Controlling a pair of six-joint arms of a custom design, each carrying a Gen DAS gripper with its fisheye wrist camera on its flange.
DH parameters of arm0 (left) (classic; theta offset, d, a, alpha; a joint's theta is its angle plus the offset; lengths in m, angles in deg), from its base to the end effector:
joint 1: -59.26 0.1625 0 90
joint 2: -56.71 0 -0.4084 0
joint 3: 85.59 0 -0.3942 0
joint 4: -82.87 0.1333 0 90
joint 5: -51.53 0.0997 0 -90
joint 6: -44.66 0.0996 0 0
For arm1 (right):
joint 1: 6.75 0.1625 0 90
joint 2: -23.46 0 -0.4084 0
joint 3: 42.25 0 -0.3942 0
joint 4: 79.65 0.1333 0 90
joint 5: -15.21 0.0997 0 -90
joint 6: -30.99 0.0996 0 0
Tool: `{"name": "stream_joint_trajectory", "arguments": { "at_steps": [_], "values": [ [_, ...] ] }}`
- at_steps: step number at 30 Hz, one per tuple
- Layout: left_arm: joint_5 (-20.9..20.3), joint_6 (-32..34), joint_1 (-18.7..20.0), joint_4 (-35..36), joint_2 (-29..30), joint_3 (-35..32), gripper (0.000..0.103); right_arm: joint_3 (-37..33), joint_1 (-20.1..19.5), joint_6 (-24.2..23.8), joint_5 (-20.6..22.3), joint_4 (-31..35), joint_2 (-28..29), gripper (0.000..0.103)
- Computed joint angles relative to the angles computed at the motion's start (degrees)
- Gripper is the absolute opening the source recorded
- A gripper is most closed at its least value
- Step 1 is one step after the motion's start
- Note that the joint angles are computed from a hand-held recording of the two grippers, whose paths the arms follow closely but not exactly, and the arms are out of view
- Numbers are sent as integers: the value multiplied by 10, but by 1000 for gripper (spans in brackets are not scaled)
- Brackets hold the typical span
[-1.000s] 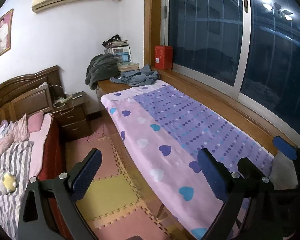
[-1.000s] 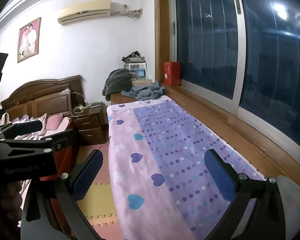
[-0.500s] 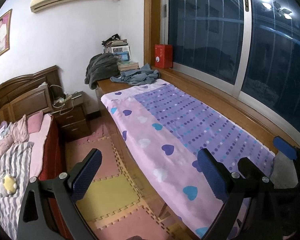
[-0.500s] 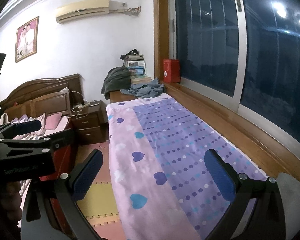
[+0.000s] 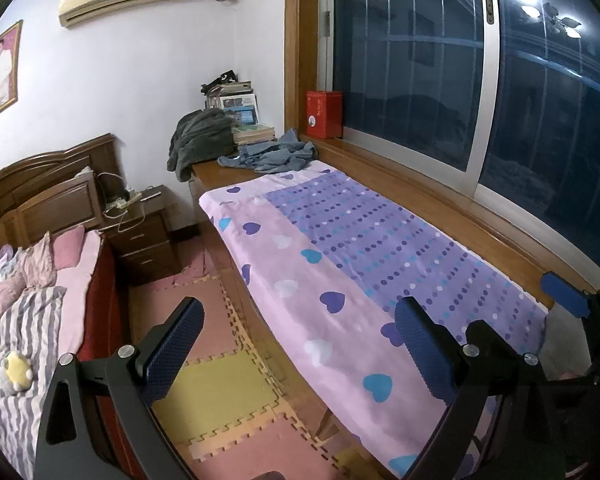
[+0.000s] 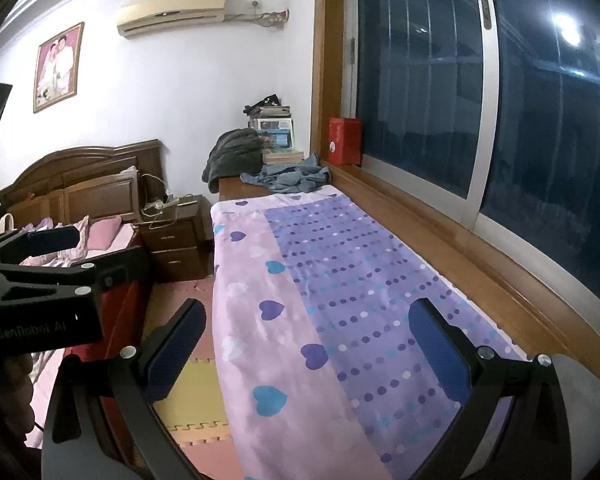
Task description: Fold clothes
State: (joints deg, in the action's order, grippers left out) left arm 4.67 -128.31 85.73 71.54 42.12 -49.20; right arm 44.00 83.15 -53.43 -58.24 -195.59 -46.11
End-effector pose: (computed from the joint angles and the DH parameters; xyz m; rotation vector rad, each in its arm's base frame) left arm -0.5115 -0.4797 0.0341 -0.7734 1.3778 -1.3087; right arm 0.1606 -0.6342 0.3539 -2.0394 2.1996 -0.4731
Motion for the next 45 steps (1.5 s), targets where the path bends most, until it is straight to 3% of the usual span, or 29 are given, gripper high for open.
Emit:
{"name": "stream_joint_trajectory", "arguments": {
  "at_steps": [11,22,29,37,41,45],
  "values": [
    [4,8,3,14,10,-23,98,-18,1,15,-5,7,12,103],
    [17,3,3,-24,-29,47,98,-8,6,7,-12,-11,15,103],
    [9,9,0,-33,-58,89,98,12,19,32,-25,-33,14,103],
    [-24,7,-8,-52,-131,194,98,46,47,88,-24,-60,21,103],
    [-24,15,-7,-81,-208,299,98,88,68,89,-15,-99,20,103],
    [-28,10,-8,-92,-289,391,98,114,103,138,-26,-146,44,103]
  ]
}}
